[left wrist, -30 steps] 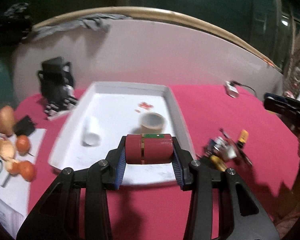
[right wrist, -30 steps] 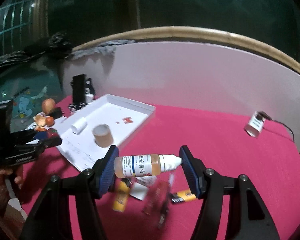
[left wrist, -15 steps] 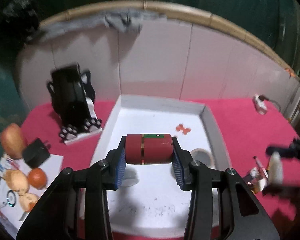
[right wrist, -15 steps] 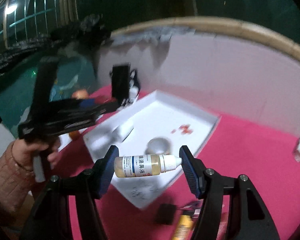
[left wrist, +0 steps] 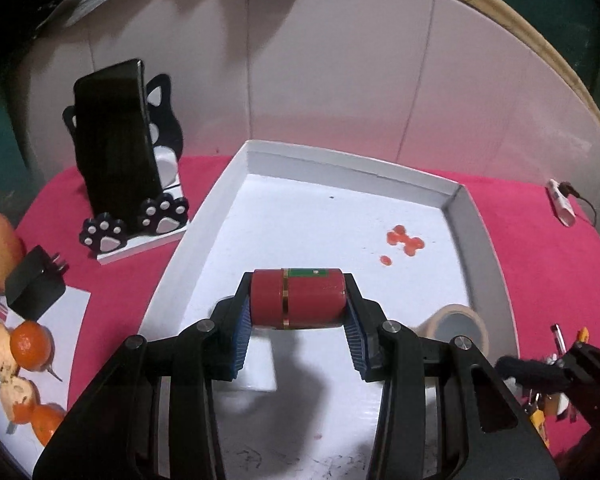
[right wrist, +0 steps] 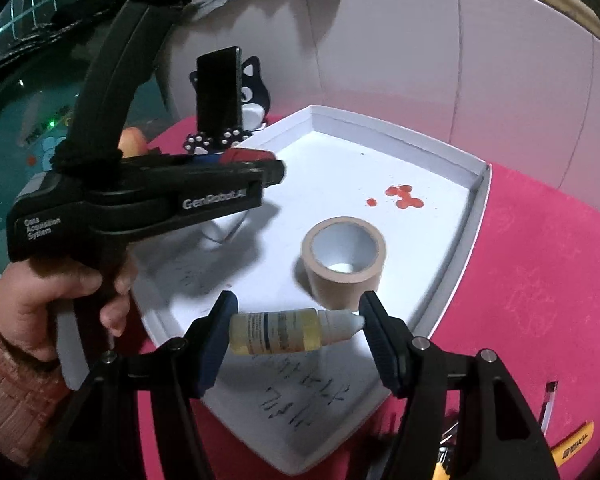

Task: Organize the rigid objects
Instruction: 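Carry the red cylinder and dropper bottle into the white tray and release, then grasp the black charger with the left gripper while the right grasps the yellow lighter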

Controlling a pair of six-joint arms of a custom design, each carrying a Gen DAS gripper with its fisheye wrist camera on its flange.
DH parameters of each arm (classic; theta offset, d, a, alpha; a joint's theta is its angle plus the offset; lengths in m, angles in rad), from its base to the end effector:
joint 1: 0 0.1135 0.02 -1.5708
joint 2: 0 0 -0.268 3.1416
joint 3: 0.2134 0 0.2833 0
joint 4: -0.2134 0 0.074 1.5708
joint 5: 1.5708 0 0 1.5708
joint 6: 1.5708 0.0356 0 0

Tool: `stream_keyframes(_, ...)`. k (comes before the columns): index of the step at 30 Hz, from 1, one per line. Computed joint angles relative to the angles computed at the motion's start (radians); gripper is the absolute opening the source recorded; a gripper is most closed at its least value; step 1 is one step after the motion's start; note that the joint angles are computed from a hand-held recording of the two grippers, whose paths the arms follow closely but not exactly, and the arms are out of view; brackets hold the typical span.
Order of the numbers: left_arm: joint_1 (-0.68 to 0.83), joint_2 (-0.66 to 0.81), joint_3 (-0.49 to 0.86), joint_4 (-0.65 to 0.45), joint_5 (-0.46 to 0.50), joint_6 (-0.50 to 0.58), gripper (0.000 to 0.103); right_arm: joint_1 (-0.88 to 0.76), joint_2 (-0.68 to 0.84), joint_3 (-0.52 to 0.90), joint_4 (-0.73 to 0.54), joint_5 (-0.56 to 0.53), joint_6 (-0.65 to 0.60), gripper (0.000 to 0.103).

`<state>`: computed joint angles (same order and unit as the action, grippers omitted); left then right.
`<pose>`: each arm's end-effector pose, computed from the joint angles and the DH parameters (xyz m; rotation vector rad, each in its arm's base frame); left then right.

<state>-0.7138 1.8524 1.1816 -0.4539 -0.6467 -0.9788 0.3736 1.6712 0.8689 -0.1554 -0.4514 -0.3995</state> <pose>0.3110 -0.2410 0.1534 -0.4919 2.3267 0.1239 0.3141 0.1398 0.1361 -1.0976 2.2205 0.5571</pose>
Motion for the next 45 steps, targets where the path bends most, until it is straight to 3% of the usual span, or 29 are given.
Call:
stream_keyframes(2, 0.002, 0.006, 0.005, -0.017, -0.003, -0.016, 0.043, -0.008, -0.011, -0.011, 0.027, 0.008, 0.013, 0.087)
stream_keyframes(4, -0.005, 0.018, 0.023, -0.057, -0.031, -0.044, 0.053, -0.025, -0.026, -0.025, 0.049, 0.000, 0.026, 0.088)
stream_keyframes(5, -0.009, 0.012, 0.017, -0.052, -0.041, -0.049, 0.077, -0.038, -0.039, -0.031, 0.050, -0.013, 0.029, 0.088)
stream_keyframes(6, -0.011, 0.006, 0.011, -0.049, -0.052, -0.057, 0.091, -0.050, -0.050, -0.035, 0.049, -0.023, 0.031, 0.088)
stream_keyframes(9, -0.049, -0.022, 0.002, -0.077, -0.139, -0.115, 0.103, -0.120, -0.129, -0.079, 0.084, -0.081, 0.048, 0.089)
stream_keyframes(10, -0.060, -0.037, -0.008, -0.073, -0.154, -0.122, 0.103, -0.153, -0.165, -0.096, 0.102, -0.108, 0.059, 0.092)
stream_keyframes(11, -0.074, -0.052, -0.018, -0.067, -0.174, -0.131, 0.103, -0.182, -0.193, -0.110, 0.117, -0.131, 0.069, 0.103)
stream_keyframes(14, -0.145, -0.089, -0.035, -0.045, -0.259, -0.147, 0.103, -0.329, -0.313, -0.172, 0.220, -0.238, 0.127, 0.103)
stream_keyframes(17, -0.200, -0.104, -0.042, 0.025, -0.286, -0.093, 0.103, -0.468, -0.384, -0.205, 0.305, -0.317, 0.184, 0.103)
stream_keyframes(20, -0.262, -0.079, -0.019, 0.098, -0.300, -0.011, 0.103, -0.596, -0.369, -0.178, 0.297, -0.388, 0.205, 0.103)
stream_keyframes(23, -0.304, -0.028, 0.026, 0.162, -0.237, 0.084, 0.103, -0.682, -0.289, -0.119, 0.194, -0.402, 0.141, 0.103)
stream_keyframes(28, -0.362, 0.051, 0.061, 0.304, -0.007, 0.197, 0.103, -0.791, -0.124, -0.062, 0.115, -0.330, 0.026, 0.103)
stream_keyframes(35, -0.407, 0.195, 0.171, 0.242, 0.150, 0.120, 0.103, -0.887, 0.082, 0.001, 0.107, -0.204, -0.017, 0.103)
stream_keyframes(45, -0.386, 0.299, 0.262, 0.230, 0.277, 0.112, 0.102, -0.969, 0.248, 0.149, -0.028, -0.284, 0.019, 0.103)
